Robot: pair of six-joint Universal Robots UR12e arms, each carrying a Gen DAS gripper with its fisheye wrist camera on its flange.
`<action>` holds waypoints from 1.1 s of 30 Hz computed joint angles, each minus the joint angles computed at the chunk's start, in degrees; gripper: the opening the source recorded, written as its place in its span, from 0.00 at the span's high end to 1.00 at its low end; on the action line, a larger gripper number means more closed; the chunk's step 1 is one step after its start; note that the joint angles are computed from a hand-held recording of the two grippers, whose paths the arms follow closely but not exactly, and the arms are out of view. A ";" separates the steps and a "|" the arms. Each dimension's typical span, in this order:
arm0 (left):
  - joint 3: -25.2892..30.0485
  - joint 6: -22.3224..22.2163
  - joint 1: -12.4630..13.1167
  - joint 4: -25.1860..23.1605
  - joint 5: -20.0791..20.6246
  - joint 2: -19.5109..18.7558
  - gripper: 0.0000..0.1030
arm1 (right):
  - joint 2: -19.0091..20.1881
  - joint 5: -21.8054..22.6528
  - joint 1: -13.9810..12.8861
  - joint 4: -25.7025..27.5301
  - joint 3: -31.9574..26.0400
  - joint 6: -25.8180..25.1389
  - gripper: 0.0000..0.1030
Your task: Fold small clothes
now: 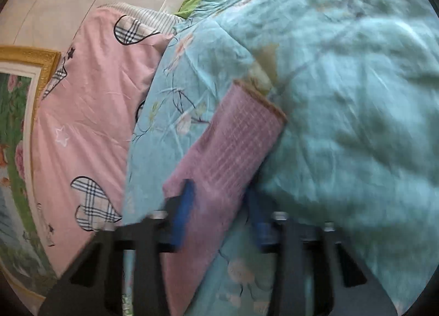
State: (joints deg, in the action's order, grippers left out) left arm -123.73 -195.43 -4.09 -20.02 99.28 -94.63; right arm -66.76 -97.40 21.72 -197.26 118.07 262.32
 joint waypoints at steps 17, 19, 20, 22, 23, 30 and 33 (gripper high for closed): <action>-6.50 0.49 4.11 2.14 -10.01 6.31 0.04 | 11.48 24.18 11.65 2.29 -27.70 -26.90 0.89; -7.37 0.59 4.96 2.50 -11.34 7.22 0.04 | 14.59 27.97 13.23 5.41 -33.21 -28.34 0.89; -7.77 0.64 5.40 2.50 -11.88 7.64 0.04 | 16.51 30.72 13.96 7.33 -36.51 -29.10 0.89; -8.35 0.51 6.15 2.68 -12.99 8.16 0.04 | 19.39 35.28 15.06 11.58 -41.61 -31.17 0.85; -8.60 0.43 6.86 2.54 -14.40 8.33 0.04 | 20.81 37.63 15.61 15.36 -44.39 -32.71 0.85; -7.76 -0.31 9.01 0.93 -20.93 6.21 0.04 | 22.66 42.78 16.33 25.15 -47.66 -33.78 0.75; -6.04 -0.94 8.81 -0.36 -22.23 3.99 0.03 | 19.58 38.88 15.96 21.84 -42.21 -34.04 0.65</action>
